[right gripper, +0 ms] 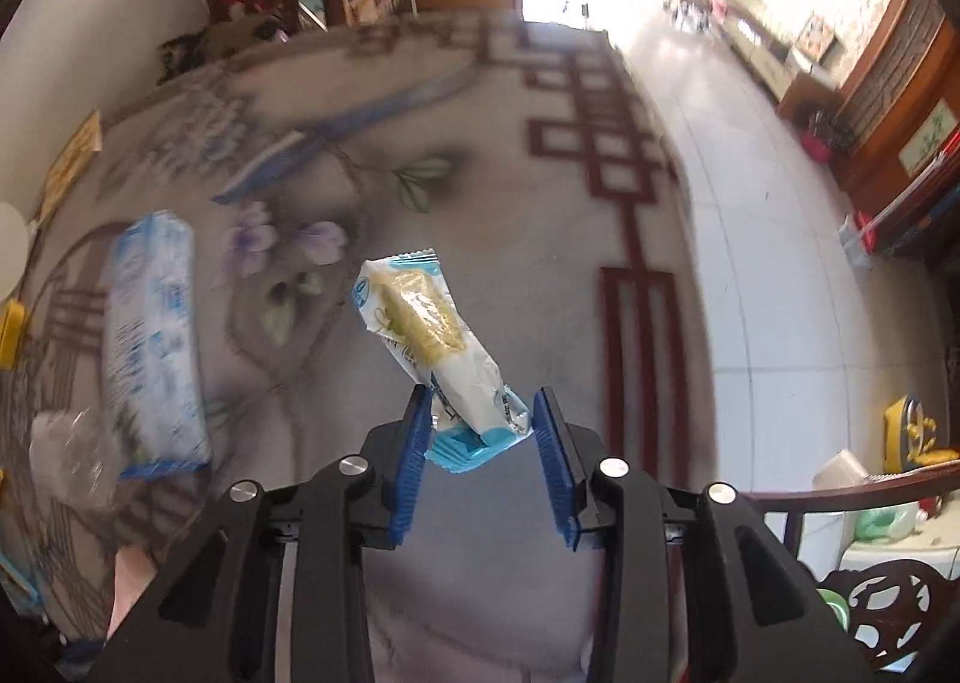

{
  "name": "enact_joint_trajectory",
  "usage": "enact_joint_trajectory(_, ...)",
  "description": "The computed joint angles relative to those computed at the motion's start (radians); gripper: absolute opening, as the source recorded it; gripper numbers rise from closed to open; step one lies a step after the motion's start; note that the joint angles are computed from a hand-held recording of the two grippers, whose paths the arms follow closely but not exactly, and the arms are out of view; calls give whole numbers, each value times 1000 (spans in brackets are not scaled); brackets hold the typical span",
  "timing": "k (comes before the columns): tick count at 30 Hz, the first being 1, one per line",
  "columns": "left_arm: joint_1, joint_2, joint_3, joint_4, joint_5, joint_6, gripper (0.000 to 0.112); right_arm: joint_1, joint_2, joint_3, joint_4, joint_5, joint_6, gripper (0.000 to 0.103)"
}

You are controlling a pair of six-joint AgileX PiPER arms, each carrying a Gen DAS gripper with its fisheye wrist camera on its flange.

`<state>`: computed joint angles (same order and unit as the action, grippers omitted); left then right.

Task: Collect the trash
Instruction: 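Grasp the pink-white paper packet with the left tool while the right tool grasps the white-blue wrapper, then carry the paper packet and wrapper over the red bucket with both tools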

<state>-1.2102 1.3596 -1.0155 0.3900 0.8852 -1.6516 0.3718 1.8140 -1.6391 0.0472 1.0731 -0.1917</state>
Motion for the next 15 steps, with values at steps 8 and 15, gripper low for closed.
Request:
enact_joint_trajectory(8, -67, 53, -109, 57, 68, -21, 19, 10, -399, 282, 42, 27, -17, 34)
enact_joint_trajectory(15, -150, 113, -248, 93, 171, -11, 19, 4, -641, 421, 47, 102, 43, 34)
